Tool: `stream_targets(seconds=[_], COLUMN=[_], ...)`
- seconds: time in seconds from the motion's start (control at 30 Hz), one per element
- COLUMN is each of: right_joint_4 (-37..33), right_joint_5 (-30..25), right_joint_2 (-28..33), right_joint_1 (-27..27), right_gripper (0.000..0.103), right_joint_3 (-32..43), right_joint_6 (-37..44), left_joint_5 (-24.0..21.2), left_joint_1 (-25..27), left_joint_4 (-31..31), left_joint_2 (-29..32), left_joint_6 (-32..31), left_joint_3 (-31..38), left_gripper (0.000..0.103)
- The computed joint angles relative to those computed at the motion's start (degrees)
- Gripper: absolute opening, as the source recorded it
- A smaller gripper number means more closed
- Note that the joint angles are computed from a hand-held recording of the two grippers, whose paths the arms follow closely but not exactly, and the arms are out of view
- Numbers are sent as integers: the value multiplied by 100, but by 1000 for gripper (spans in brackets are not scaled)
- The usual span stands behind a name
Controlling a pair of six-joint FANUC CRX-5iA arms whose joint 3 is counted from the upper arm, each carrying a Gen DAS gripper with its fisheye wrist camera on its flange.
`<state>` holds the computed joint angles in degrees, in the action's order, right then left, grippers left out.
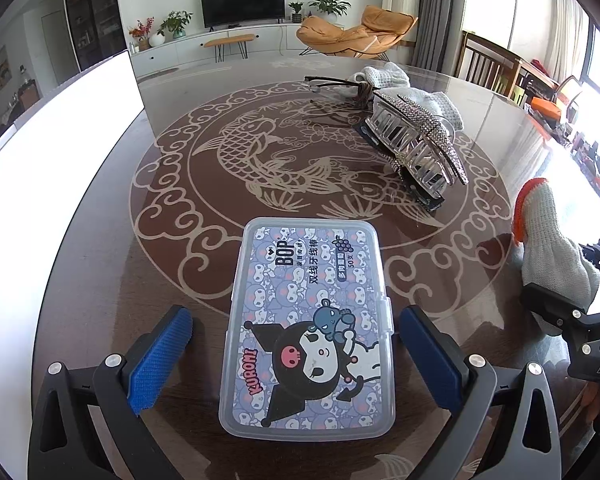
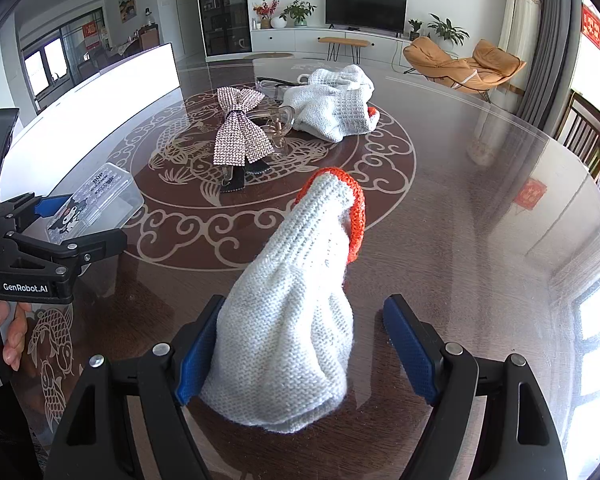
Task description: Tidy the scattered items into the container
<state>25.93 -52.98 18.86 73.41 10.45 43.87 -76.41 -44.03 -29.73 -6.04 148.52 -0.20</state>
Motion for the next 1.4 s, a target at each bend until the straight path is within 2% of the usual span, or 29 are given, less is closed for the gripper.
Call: stream_targets(seconds=[1.4], right_joint_4=[29], right_joint_5=[-35], right_joint_2=[23], right_joint_1=[25], right_gripper=[80], right_joint_3=[32], right_joint_6=[-24], left_joint_5=[-64], left_joint_1=[-44], left_joint_4=[-51], left_joint_2=[-56], left_joint_6=[159], left_joint_3=[-43], left_gripper=[103])
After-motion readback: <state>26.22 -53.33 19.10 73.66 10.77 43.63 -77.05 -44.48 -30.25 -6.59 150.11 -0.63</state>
